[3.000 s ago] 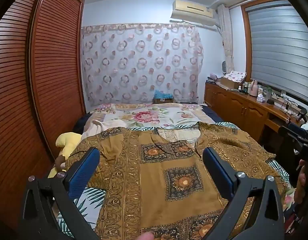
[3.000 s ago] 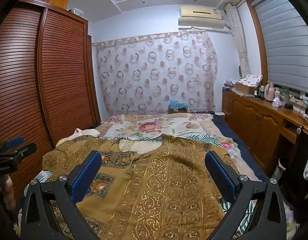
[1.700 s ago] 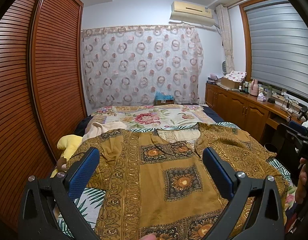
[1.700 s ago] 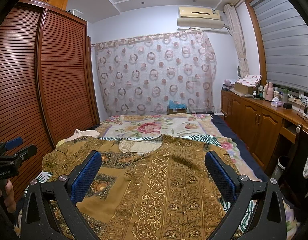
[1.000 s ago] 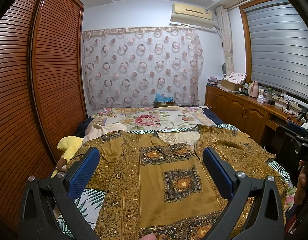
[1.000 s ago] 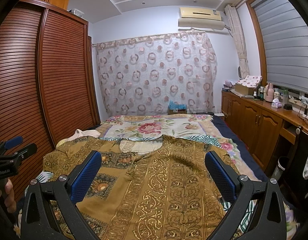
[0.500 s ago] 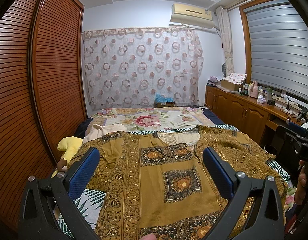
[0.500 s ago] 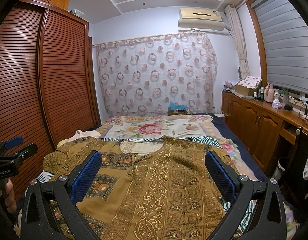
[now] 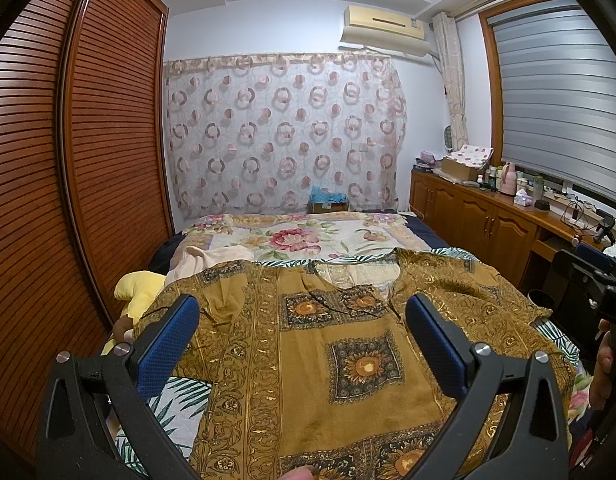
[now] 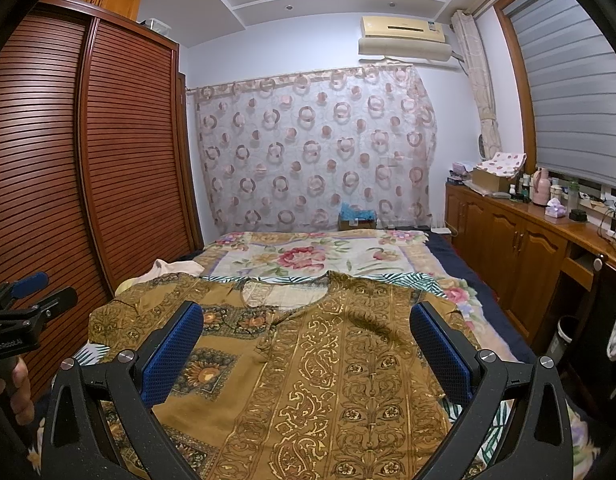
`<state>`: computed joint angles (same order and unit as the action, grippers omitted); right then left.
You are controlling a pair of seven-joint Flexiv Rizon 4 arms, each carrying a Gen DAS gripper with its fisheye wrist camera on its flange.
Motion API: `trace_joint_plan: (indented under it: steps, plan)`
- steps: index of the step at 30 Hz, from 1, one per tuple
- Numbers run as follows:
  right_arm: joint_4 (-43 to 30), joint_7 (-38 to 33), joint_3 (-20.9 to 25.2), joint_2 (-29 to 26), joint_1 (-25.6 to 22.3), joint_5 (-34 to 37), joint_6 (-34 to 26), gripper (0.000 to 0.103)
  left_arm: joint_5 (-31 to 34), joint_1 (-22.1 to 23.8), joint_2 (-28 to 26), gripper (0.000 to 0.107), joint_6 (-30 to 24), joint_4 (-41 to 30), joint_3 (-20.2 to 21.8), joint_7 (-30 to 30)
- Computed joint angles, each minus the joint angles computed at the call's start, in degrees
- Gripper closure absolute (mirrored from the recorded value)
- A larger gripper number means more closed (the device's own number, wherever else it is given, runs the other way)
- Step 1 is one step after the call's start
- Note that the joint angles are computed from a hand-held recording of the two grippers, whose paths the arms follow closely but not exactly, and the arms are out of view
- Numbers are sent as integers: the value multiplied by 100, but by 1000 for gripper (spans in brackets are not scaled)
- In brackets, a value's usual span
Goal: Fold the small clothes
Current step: 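Lower the left tool and grasp the shirt's sleeve edge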
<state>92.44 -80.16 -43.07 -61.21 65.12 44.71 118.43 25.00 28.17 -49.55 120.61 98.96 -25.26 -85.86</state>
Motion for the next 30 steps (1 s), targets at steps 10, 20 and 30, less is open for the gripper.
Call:
trace_joint_plan:
  steps: [10, 20, 30]
  plan:
    - [-367, -198, 984, 142, -805, -738, 127, 0, -147, 377, -385, 4, -500, -246, -287, 297]
    - [-1053, 50, 1765, -30, -1763, -2125, -396, 0, -872, 613, -910, 4, -1072, -713, -423, 1121]
    - [-1392, 505, 2318, -122, -2456, -3592, -913, 1, -1606, 1029, -1382, 11, -1842, -1076, -929, 1988]
